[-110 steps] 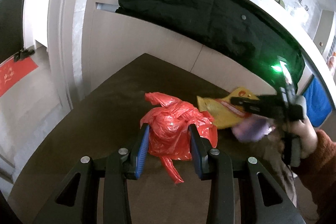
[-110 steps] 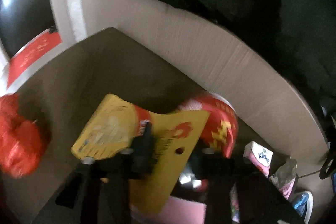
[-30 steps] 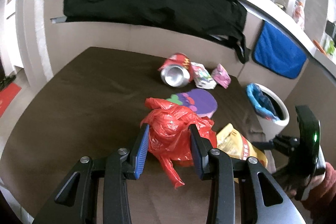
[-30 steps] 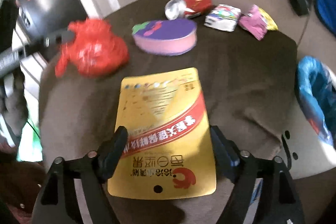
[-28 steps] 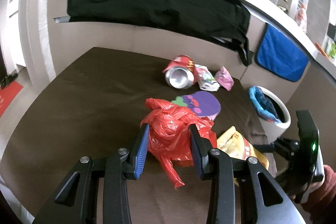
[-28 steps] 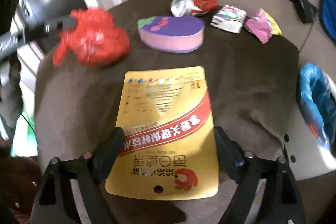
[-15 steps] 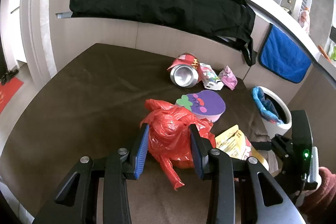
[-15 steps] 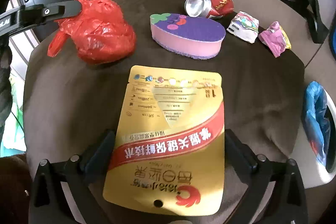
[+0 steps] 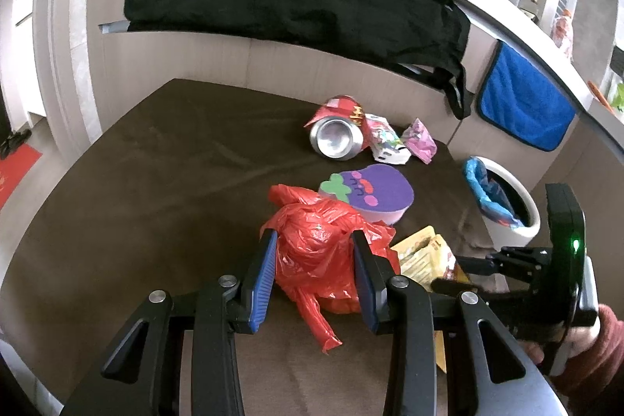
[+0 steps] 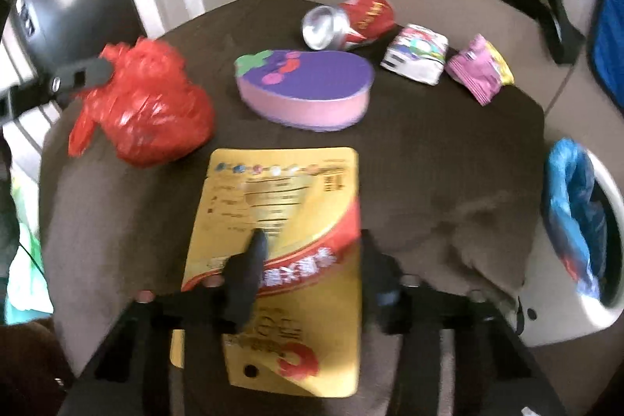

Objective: Collect trash

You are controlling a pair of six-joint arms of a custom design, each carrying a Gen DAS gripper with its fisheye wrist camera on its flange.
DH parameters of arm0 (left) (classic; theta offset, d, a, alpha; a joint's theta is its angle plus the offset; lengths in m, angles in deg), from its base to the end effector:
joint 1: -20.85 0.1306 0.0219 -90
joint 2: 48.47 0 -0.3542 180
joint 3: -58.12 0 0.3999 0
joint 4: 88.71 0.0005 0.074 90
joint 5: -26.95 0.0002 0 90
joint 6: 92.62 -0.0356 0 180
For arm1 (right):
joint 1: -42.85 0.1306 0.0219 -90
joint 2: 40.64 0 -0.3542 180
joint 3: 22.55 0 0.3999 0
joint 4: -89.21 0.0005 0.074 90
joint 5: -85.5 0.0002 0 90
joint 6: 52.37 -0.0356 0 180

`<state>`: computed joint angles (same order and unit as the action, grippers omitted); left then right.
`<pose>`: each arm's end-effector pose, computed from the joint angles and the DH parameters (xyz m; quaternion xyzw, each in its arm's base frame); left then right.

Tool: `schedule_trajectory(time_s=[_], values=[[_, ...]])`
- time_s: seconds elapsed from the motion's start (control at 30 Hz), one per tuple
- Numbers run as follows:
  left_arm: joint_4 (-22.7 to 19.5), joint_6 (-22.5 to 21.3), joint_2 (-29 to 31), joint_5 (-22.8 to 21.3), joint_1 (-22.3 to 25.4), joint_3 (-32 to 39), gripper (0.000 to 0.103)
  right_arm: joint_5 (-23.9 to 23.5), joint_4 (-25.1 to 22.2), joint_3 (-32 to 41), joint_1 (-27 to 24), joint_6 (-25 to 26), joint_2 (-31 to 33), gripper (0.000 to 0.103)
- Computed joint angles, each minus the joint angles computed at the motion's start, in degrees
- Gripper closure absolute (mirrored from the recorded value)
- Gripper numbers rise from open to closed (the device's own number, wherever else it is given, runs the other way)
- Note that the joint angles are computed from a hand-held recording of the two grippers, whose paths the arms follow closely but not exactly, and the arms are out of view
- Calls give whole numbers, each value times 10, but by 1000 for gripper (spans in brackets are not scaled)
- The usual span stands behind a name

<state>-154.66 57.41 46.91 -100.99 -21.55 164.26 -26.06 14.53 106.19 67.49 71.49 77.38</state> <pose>0.3881 -0.3255 0.4740 -0.2344 0.8768 -0.0262 0.4190 0.5656 0.2733 0.4213 -0.5044 0.8145 0.1639 0.2352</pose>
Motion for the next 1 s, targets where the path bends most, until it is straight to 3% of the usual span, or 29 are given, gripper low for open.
schedule_trajectory(time_s=[0.1, 0.17, 0.23, 0.3, 0.47, 0.5, 0.6, 1.0], values=[[1, -4, 2, 0, -1, 3, 65, -16, -30, 28, -11, -5, 16, 74], [-3, -2, 2, -6, -2, 7, 65, -31, -45, 30, -14, -8, 17, 68], [-6, -1, 1, -12, -4, 8, 65, -57, -70, 38, -15, -2, 22, 34], [-9, 4, -4, -18, -4, 4, 65, -65, -89, 40, -10, 1, 22, 18], [-13, 24, -22, -27, -5, -14, 65, 53, -1, -50, 33, 9, -34, 8], [-11, 25, -23, -26, -4, -17, 65, 54, 4, -58, 39, 10, -38, 1], [-2, 28, -28, -21, -3, -28, 65, 60, 15, -66, 44, -4, -42, 0], [11, 43, -49, -32, -6, -53, 65, 37, 32, -77, 36, 18, -46, 4]])
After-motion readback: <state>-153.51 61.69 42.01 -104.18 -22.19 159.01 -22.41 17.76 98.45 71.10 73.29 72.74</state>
